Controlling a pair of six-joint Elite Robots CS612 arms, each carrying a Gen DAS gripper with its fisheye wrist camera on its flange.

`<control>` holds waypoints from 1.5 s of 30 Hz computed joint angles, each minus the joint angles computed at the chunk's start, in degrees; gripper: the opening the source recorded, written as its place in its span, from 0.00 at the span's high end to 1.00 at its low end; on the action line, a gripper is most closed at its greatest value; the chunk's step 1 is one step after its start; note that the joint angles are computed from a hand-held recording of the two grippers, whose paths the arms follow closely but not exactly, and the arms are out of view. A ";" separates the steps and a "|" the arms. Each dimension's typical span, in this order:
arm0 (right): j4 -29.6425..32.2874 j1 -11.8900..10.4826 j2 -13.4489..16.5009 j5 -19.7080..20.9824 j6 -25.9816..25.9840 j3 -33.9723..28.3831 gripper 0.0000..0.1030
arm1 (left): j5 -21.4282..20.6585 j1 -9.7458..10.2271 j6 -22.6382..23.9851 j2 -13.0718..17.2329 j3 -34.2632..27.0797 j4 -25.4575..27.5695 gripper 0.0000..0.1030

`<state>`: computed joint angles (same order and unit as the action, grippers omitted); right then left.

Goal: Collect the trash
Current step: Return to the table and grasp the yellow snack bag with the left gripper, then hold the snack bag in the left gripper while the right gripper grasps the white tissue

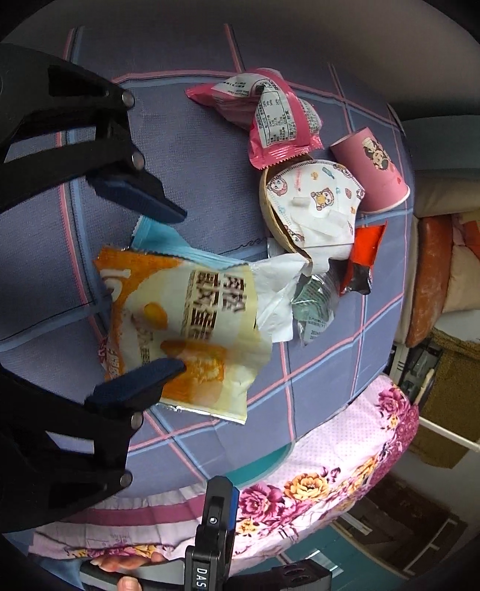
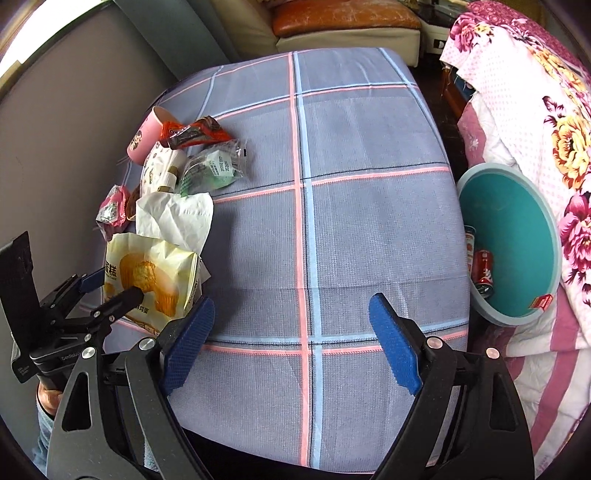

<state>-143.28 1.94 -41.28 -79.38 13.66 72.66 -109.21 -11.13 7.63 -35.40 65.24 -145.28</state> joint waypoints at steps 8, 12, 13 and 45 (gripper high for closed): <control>1.51 0.62 0.45 -0.27 -0.71 -0.92 0.21 | -2.76 0.29 -0.08 -0.79 1.27 -2.53 0.76; 2.16 1.12 0.72 -0.13 -1.84 -1.55 0.21 | -5.93 1.38 -1.97 -1.48 1.50 -4.54 0.76; 2.29 1.22 0.80 -0.02 -2.03 -1.73 0.21 | -6.59 1.73 -2.67 -1.67 1.62 -5.30 0.76; 10.44 5.13 12.27 5.65 -10.75 -21.25 0.80 | 0.35 4.51 -7.31 1.67 -0.94 -2.14 0.71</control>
